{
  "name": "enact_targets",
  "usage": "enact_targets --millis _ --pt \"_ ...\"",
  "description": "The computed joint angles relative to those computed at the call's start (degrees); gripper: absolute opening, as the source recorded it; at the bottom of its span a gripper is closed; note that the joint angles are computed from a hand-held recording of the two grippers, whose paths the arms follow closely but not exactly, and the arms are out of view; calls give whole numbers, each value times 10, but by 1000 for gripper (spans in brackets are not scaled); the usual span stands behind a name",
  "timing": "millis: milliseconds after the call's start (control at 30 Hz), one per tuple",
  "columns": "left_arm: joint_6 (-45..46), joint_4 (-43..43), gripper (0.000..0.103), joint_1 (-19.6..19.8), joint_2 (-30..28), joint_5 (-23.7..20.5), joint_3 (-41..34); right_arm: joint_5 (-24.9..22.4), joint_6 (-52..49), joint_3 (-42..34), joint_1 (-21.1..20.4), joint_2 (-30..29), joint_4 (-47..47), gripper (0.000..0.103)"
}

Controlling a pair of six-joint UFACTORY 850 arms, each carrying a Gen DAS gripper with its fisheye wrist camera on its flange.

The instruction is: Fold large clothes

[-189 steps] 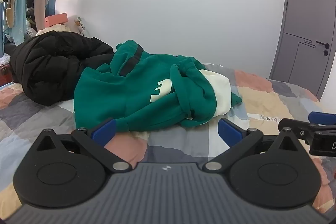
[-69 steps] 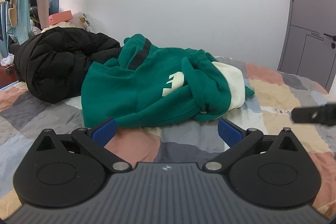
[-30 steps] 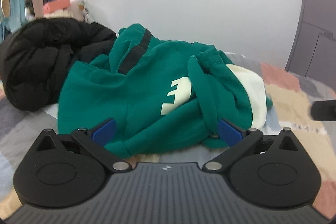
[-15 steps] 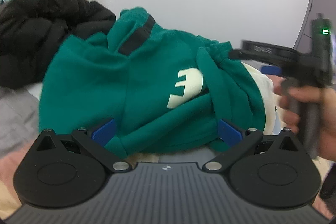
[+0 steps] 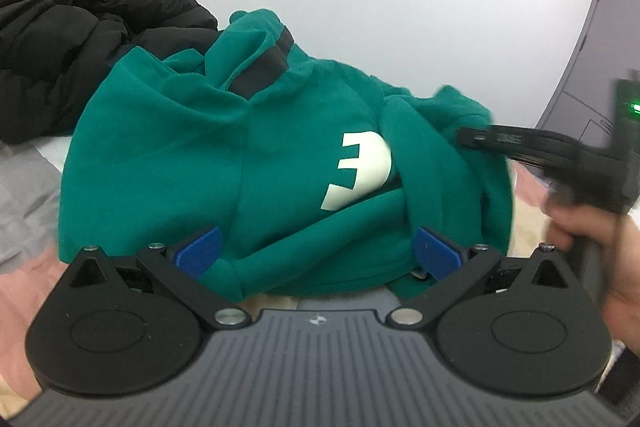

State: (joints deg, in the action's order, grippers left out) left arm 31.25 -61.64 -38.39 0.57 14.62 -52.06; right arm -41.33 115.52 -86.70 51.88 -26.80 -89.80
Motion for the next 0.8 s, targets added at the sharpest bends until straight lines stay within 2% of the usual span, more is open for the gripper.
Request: enact_targets --millis 200,300,467,600,667,733,800 --pt "1 4 103 -14 36 5 24 -97 79 81 68 80 -46 11" --pt "-19 42 103 -25 61 4 42 -133 95 109 105 109 -51 11" --pt "75 -63 103 -51 99 7 62 -174 119 143 161 129 -41 11" --pt "110 -137 103 -53 113 -17 73 -156 108 152 183 127 41 11" --pt "160 -202 103 -55 113 -21 72 -135 61 140 181 116 128 11" --pt "219 -274 103 -55 107 -16 68 -85 68 152 169 121 187 11" --pt "254 -324 103 -52 105 -13 67 -55 59 158 154 124 243 14"
